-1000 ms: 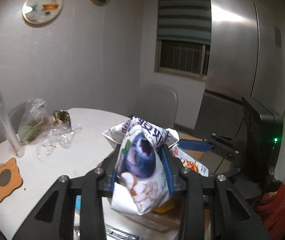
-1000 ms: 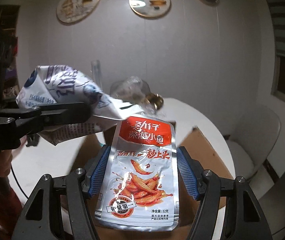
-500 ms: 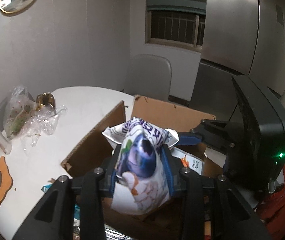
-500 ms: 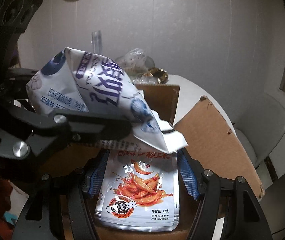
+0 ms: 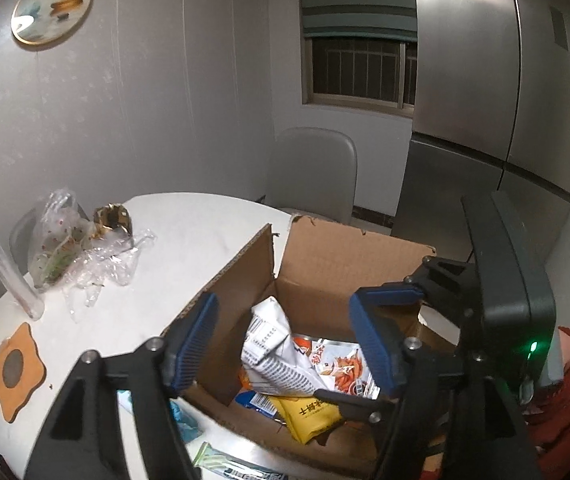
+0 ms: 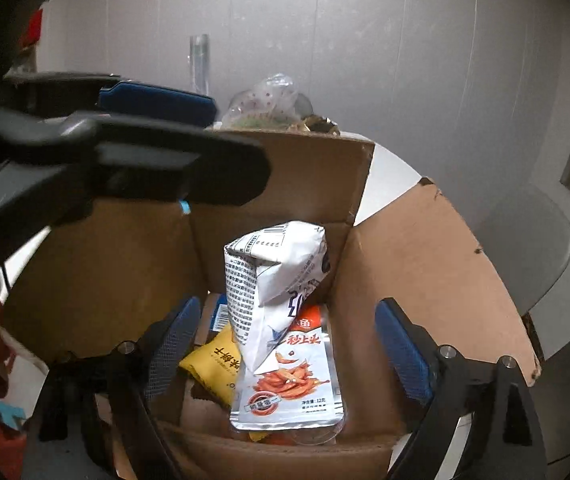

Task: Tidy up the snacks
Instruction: 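Open both tools to drop the chip bag and fish pouch into the box, then withdraw both tools from the box back over the table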

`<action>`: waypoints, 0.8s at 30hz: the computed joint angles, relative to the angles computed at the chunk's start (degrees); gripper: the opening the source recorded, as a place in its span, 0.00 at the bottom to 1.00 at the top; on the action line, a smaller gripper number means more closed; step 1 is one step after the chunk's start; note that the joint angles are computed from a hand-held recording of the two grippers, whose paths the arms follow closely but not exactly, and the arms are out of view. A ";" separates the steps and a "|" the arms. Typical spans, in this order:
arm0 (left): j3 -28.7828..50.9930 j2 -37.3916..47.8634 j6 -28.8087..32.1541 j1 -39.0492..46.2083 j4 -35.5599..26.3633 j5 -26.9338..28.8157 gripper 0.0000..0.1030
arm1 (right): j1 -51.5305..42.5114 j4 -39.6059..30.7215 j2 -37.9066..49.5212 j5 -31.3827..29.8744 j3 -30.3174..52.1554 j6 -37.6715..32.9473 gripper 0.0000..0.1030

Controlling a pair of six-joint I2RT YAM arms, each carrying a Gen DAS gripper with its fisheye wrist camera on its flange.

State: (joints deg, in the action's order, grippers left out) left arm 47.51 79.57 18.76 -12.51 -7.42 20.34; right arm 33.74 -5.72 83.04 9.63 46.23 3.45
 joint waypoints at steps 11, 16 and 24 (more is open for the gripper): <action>-6.71 -9.21 0.88 5.67 0.80 3.55 0.81 | 2.78 0.03 -8.51 3.66 -3.97 4.67 0.86; -9.92 -15.21 2.02 10.84 -0.86 7.72 0.83 | 7.48 -2.54 -14.14 9.69 -5.12 6.69 0.86; -12.74 -21.99 6.68 26.67 -5.71 18.58 0.88 | 20.89 -4.62 -16.89 24.87 -2.83 7.78 0.94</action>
State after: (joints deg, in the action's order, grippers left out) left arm 34.77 57.59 25.44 14.16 -13.12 38.92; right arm 54.63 -10.34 66.16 34.50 43.41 11.23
